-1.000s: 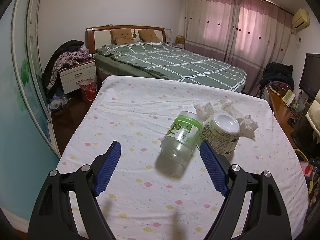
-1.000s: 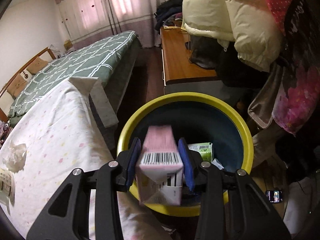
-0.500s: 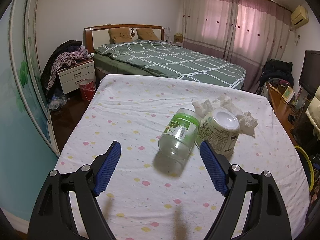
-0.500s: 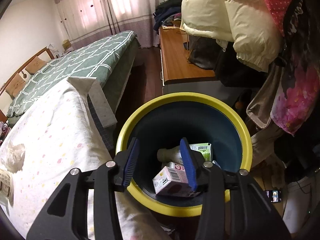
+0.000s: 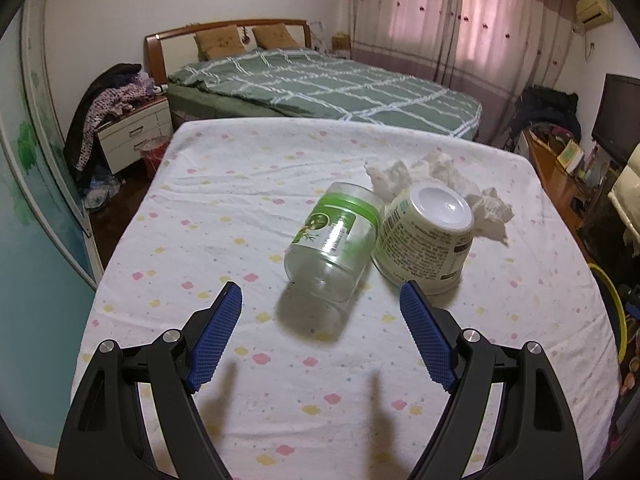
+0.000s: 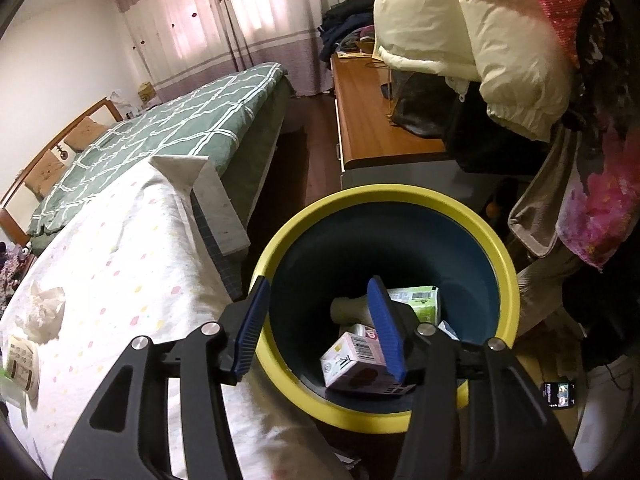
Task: Collect trash
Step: 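Grasp the clear green-label bottle with the left gripper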
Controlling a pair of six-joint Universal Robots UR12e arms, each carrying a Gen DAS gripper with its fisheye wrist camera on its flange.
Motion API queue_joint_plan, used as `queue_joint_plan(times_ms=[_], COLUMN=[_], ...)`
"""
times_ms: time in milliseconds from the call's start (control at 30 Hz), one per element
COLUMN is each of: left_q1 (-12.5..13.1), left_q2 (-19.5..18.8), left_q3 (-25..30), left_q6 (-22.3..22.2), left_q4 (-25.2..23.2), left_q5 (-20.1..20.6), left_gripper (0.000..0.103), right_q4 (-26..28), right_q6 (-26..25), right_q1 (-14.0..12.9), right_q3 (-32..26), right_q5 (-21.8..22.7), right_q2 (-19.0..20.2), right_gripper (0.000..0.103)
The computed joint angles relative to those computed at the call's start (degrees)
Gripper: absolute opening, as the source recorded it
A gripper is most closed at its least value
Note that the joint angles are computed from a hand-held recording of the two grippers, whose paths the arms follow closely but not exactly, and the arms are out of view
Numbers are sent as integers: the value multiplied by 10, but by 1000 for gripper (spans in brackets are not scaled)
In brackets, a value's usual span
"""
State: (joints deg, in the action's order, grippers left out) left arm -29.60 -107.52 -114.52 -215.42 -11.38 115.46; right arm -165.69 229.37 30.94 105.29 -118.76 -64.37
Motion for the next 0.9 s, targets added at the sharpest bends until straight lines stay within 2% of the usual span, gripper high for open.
queue_joint_plan(times_ms=[167, 267, 333, 467, 567, 633, 700, 900], left_q1=[12, 21, 31, 44, 46, 47, 49, 44], left_q2=[-6, -12, -15, -22, -28, -32, -34, -31], left_q3=[15, 24, 27, 32, 38, 41, 42, 41], left_q6=[32, 44, 46, 61, 81, 88, 90, 90], left_q4=[-19, -28, -32, -33, -29, -29, -26, -24], left_q5=[-20, -31, -55, -88, -90, -94, -104, -94], left_gripper=[78, 73, 69, 68, 66, 58, 56, 55], right_q4=[-12, -15, -16, -11, -8, -6, -5, -8], right_q6=[-2, -3, -4, -7, -8, -8, -8, -11], right_q1=[-2, -2, -2, -2, -1, -2, -2, -2], right_q3=[4, 5, 5, 2, 0, 0, 0, 0], right_q5=[9, 13, 13, 15, 17, 19, 20, 20], right_q2=[-1, -1, -1, 0, 1, 0, 1, 1], right_gripper=[49, 49, 50, 50, 51, 51, 51, 52])
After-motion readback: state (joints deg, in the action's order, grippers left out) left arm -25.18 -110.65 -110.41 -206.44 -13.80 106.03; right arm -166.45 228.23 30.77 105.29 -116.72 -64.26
